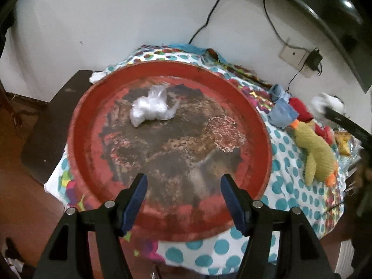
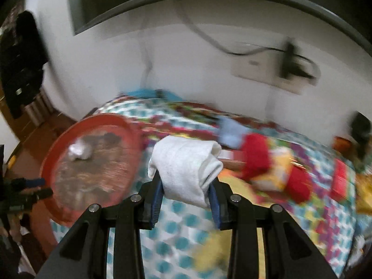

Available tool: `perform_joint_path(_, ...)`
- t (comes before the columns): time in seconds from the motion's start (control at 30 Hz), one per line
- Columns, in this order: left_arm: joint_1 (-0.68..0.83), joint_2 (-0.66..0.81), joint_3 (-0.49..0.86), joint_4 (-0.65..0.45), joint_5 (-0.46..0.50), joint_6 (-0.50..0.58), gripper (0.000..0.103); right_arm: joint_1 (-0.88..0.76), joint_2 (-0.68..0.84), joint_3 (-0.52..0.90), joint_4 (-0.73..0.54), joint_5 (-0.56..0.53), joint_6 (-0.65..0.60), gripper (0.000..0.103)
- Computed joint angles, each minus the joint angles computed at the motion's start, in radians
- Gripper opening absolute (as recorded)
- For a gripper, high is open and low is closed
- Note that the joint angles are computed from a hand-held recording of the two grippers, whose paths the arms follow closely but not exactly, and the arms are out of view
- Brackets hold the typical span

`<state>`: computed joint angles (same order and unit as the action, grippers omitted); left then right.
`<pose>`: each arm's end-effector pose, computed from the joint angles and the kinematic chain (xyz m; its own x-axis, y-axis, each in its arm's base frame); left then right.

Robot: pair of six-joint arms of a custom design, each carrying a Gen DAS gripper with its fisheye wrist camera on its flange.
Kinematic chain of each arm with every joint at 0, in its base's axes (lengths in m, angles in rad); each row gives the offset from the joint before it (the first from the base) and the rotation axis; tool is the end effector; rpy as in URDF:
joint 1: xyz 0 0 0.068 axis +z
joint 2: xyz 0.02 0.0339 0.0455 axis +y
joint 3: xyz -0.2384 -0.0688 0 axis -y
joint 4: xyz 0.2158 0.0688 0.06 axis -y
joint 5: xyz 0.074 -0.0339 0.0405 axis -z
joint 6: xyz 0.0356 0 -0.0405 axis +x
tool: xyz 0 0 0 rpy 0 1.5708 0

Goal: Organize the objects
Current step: 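Carry the white towel to the red tray and release it with the right gripper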

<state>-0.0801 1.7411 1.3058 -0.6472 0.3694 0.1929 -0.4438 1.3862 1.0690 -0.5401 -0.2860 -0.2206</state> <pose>0.3296 -0.0394 0.2172 -0.8173 0.2450 -0.5215 0.4077 0.8855 -0.2230 0.2489 -0.1072 0.2558 -0.7199 0.1098 -0.6853 0.0898 0.9938 0.0649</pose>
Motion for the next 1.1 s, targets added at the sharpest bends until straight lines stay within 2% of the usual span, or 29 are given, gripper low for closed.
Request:
perform_joint_path(0.17, 0.072, -0.068, -0.067, 0.014, 0.058, 0.040, 0.067, 0.259, 0.154, 0.078, 0.079, 0.087, 0.111, 0.033)
perform_joint_path(0.23, 0.086, -0.081, -0.090, 0.016, 0.043, 0.062, 0.067, 0.350, 0.250, 0.150, 0.095, 0.114, 0.150, 0.033)
perform_joint_path(0.37, 0.086, -0.094, -0.137, 0.051, -0.018, 0.088, 0.067, 0.450, 0.419, 0.308, 0.087, 0.141, 0.178, 0.033)
perform_joint_path(0.53, 0.102, -0.072, -0.147, 0.039, -0.010, 0.093, 0.067, 0.546, 0.643, 0.552, 0.035, 0.199, 0.184, 0.033)
perform_joint_path(0.63, 0.095, -0.082, -0.166, 0.058, -0.046, 0.110, 0.067, 0.566, 0.738, 0.670, -0.012, 0.213, 0.185, 0.033)
perform_joint_path(0.8, 0.090, -0.072, -0.157, 0.056, -0.045, 0.121, 0.067, 0.589, 0.840, 0.805, -0.075, 0.223, 0.201, 0.036)
perform_joint_path(0.93, 0.090, -0.059, -0.148, 0.054, -0.023, 0.112, 0.067, 0.589, 0.874, 0.837, -0.093, 0.220, 0.212, 0.040)
perform_joint_path(1.0, 0.079, -0.057, -0.139, 0.047, -0.035, 0.103, 0.067, 0.590, 0.884, 0.848, -0.104, 0.230, 0.202, 0.044)
perform_joint_path(1.07, 0.076, -0.059, -0.135, 0.038, -0.031, 0.100, 0.067, 0.593, 0.853, 0.809, -0.088, 0.252, 0.195, 0.053)
perform_joint_path(1.1, 0.077, -0.063, -0.133, 0.032, -0.020, 0.096, 0.067, 0.588, 0.825, 0.778, -0.078, 0.245, 0.195, 0.053)
